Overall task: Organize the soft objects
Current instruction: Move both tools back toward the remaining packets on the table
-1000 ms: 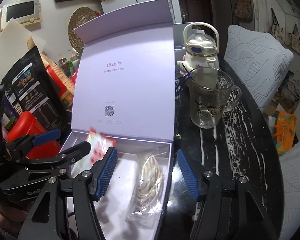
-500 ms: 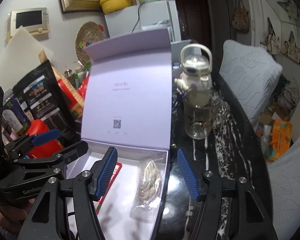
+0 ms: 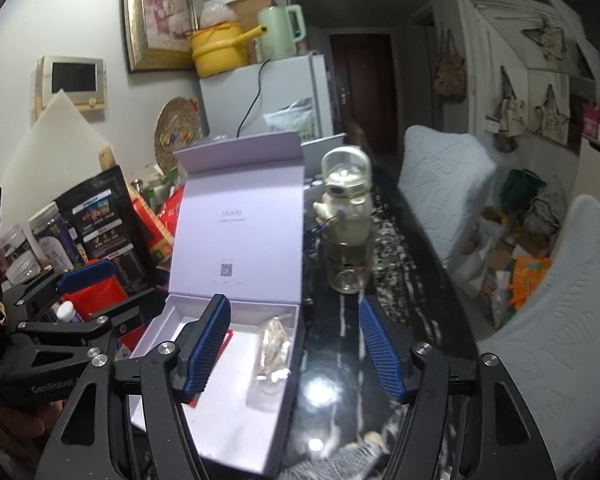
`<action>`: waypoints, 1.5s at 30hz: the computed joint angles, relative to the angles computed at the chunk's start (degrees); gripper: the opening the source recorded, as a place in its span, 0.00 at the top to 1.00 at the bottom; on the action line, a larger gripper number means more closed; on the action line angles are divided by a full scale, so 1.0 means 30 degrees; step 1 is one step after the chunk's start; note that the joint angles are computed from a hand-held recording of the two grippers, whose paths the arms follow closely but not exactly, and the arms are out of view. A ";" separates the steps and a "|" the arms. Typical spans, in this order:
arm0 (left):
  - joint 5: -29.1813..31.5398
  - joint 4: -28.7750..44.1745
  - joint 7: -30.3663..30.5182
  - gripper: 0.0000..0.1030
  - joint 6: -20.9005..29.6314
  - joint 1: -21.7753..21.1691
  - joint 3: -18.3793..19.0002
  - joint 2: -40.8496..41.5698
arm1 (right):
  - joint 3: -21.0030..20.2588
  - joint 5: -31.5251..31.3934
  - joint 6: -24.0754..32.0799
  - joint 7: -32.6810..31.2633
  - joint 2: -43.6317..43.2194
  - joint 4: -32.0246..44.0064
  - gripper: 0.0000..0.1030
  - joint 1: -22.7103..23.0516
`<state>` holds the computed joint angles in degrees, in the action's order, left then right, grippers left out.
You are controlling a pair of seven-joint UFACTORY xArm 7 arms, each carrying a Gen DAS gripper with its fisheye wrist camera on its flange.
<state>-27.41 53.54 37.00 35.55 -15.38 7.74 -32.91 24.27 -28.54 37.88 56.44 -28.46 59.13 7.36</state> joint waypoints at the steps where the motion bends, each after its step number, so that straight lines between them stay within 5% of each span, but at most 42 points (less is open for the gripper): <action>1: 0.0037 -0.0154 -0.0009 0.19 0.0113 0.0001 -0.0079 -0.0316 | 0.0009 -0.0024 0.0233 0.0012 -0.0566 -0.0227 0.26 0.0087; 8: 0.0220 -0.1168 0.0028 0.19 0.1582 -0.0653 -0.0288 -0.2779 | 0.0667 0.0677 0.2640 -0.0388 -0.3710 -0.0983 0.12 0.0154; 18: 0.0564 -0.3118 -0.0825 0.19 0.3547 -0.1848 -0.1149 -0.6492 | 0.1719 0.2872 0.6233 -0.0469 -0.8362 -0.2574 0.12 0.0320; 32: 0.0181 -0.5745 -0.2963 0.19 0.3857 -0.3690 -0.2280 -0.9862 | 0.2103 0.5568 1.0912 -0.0365 -1.4858 -0.5448 0.12 0.0893; 45: 0.0857 -0.7829 -0.4750 0.19 0.3429 -0.4656 -0.3501 -0.9502 | 0.2149 0.7661 1.2398 0.0033 -1.8850 -0.8575 0.12 0.1841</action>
